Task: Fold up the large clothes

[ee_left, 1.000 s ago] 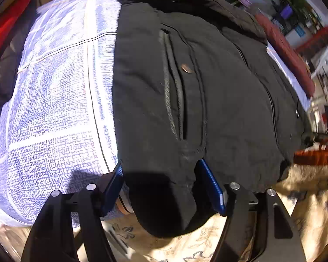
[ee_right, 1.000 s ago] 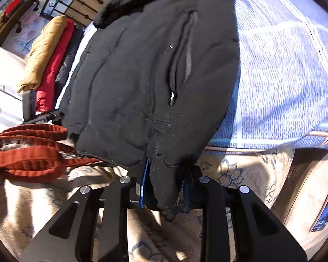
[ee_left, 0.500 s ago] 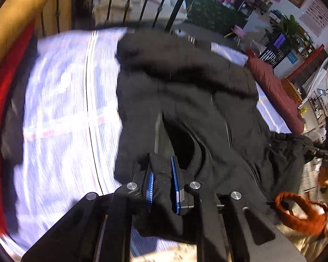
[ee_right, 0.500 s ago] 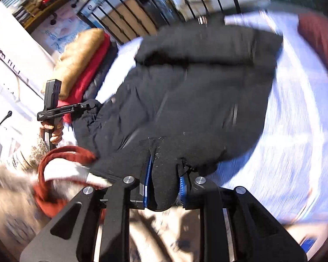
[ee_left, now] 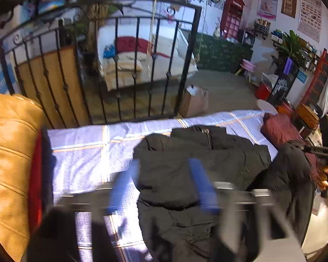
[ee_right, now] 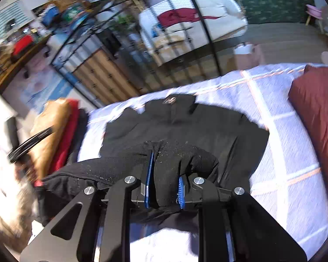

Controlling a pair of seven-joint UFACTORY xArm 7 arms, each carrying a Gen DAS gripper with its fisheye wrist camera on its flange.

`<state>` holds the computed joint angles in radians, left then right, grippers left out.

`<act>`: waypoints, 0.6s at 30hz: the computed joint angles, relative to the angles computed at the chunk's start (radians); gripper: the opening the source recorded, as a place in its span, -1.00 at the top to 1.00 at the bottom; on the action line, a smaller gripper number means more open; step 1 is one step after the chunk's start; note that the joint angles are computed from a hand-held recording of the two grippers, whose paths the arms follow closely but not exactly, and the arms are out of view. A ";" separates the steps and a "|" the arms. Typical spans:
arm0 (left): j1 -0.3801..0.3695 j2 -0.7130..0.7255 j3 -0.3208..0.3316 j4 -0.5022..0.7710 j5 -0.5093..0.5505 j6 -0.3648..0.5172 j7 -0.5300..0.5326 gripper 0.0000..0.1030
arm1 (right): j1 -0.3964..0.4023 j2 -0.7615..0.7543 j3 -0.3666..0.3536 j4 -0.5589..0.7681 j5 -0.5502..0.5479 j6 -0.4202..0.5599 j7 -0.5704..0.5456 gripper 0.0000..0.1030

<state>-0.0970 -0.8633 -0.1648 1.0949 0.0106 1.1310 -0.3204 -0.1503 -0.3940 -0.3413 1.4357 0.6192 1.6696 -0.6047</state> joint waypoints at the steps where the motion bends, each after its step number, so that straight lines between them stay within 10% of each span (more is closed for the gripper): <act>1: 0.003 -0.018 -0.006 -0.005 0.006 -0.009 -0.005 -0.62 | 0.003 0.032 0.014 0.014 -0.005 -0.032 0.006 0.63; 8: 0.010 -0.074 -0.066 -0.051 0.048 0.056 -0.018 -0.61 | -0.038 0.337 0.149 0.155 -0.084 -0.252 0.231 0.63; 13: -0.055 -0.080 -0.075 -0.146 -0.022 0.030 -0.046 -0.61 | -0.127 0.488 0.178 0.192 0.002 -0.192 0.467 0.55; 18: -0.117 0.024 -0.148 -0.166 -0.001 -0.060 -0.011 -0.61 | -0.193 0.480 0.199 0.184 0.118 -0.141 0.401 0.03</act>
